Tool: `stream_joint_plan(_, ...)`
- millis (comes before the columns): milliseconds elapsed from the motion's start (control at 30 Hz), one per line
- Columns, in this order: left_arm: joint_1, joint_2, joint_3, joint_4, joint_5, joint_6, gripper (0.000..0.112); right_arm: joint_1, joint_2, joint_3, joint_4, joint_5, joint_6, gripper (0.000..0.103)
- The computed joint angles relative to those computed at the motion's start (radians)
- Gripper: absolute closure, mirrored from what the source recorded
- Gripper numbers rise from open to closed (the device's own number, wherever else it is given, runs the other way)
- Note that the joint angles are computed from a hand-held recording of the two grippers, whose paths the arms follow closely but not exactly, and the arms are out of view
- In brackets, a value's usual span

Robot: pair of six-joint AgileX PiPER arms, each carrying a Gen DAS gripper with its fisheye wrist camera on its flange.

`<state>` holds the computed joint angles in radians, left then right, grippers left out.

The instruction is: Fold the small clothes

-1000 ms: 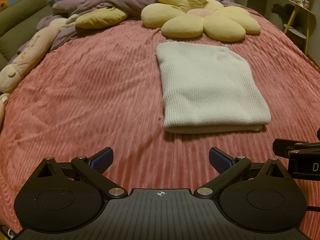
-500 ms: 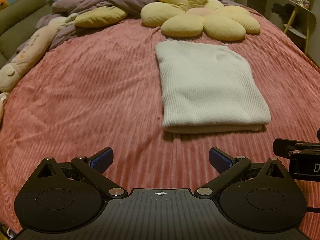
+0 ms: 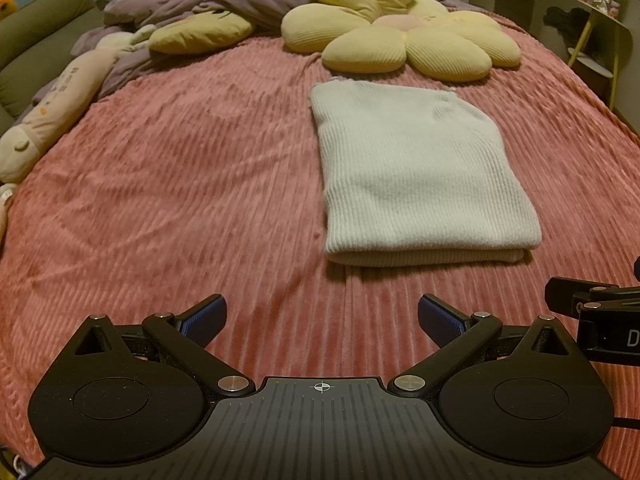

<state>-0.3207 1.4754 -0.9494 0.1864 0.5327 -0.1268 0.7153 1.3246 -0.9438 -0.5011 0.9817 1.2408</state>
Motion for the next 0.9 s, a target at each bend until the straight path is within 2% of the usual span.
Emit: stream_joint_plan(900,0.004,0.004,-0.006,-0.008,0.005,0.009,0.009,0.014,-0.005,0.003,-0.019,0.007,0.016,0.004)
